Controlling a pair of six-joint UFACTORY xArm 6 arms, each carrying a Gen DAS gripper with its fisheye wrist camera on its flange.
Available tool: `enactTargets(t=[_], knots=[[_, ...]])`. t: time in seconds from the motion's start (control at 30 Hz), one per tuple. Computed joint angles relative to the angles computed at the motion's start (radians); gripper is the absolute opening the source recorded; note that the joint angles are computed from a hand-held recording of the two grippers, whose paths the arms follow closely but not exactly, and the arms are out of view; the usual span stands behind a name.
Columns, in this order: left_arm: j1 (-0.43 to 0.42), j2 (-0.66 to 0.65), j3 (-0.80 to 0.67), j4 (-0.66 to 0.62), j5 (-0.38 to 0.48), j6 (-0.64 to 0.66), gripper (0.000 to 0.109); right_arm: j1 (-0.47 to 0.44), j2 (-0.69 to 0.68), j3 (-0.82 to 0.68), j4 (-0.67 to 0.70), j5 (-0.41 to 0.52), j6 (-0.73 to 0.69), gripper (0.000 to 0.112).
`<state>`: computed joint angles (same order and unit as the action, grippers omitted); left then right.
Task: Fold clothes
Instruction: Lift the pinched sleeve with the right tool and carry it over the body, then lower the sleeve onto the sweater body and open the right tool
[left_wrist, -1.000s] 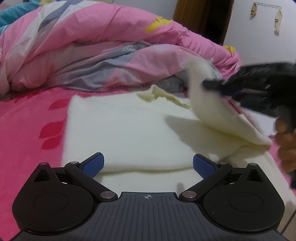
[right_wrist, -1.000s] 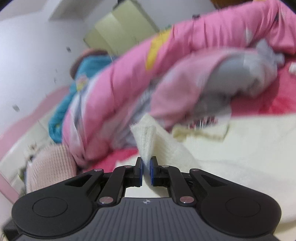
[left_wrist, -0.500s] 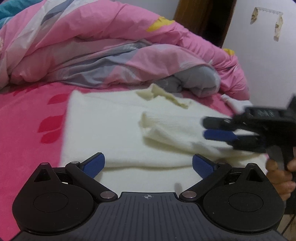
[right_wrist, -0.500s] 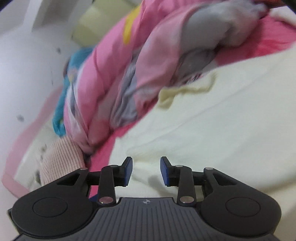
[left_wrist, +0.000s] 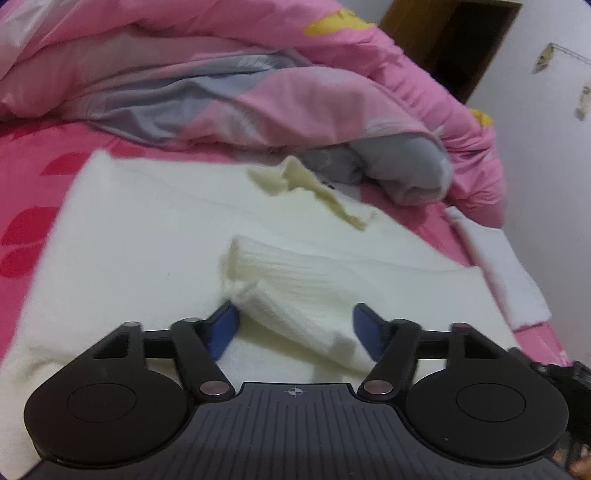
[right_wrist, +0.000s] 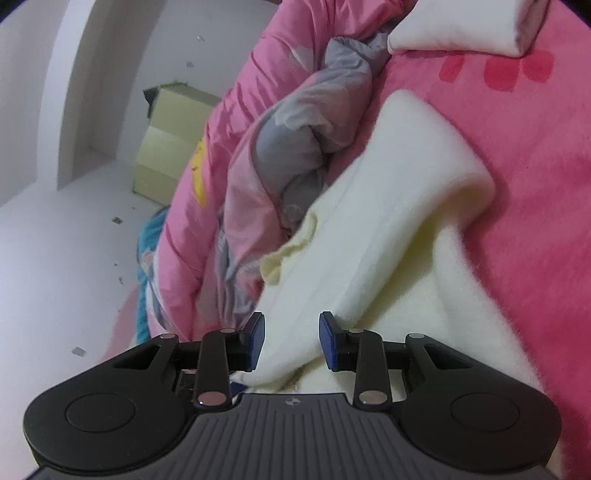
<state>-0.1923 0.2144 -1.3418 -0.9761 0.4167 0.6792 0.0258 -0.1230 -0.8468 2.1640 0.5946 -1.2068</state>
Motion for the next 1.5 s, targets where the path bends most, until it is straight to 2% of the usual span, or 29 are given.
enactTargets(t=[0.07,0.13,0.23,0.3,0.47,0.57,0.7,0.87,1.03,1.23,1.4,1.5], knots=[[-0.006,0.002,0.004,-0.001,-0.030,-0.004,0.043,-0.008,-0.003,0.008,0.007,0.022,-0.027,0.035],[-0.009,0.005,0.004,-0.005,-0.053,-0.017,0.021,-0.019,-0.004,0.018,0.029,0.059,-0.052,0.035],[-0.012,0.003,-0.004,-0.055,-0.083,-0.010,0.012,-0.038,-0.020,0.043,0.066,0.116,-0.096,0.035],[-0.018,-0.006,-0.016,-0.153,-0.107,0.079,0.009,-0.044,-0.033,0.054,0.091,0.129,-0.125,0.035],[-0.029,-0.020,-0.080,-0.388,-0.212,0.311,0.009,-0.065,-0.057,0.082,0.155,0.150,-0.161,0.035],[-0.016,-0.008,-0.115,-0.408,-0.269,0.322,0.009,-0.075,-0.058,0.089,0.173,0.158,-0.157,0.035],[0.011,0.014,-0.118,-0.349,-0.306,0.237,0.008,-0.075,-0.051,0.085,0.158,0.159,-0.144,0.035],[0.034,0.007,-0.081,-0.357,-0.310,0.236,0.008,-0.069,-0.045,0.081,0.161,0.141,-0.143,0.035],[0.046,-0.014,-0.034,-0.419,-0.296,0.309,0.008,-0.068,-0.038,0.077,0.164,0.128,-0.134,0.035],[0.070,-0.020,0.005,-0.442,-0.271,0.337,0.008,-0.063,-0.033,0.072,0.156,0.115,-0.134,0.035],[0.084,-0.006,0.031,-0.407,-0.264,0.314,0.008,-0.060,-0.028,0.067,0.148,0.104,-0.132,0.034],[0.101,0.003,0.049,-0.327,-0.237,0.238,0.012,-0.057,-0.025,0.063,0.144,0.097,-0.130,0.034]])
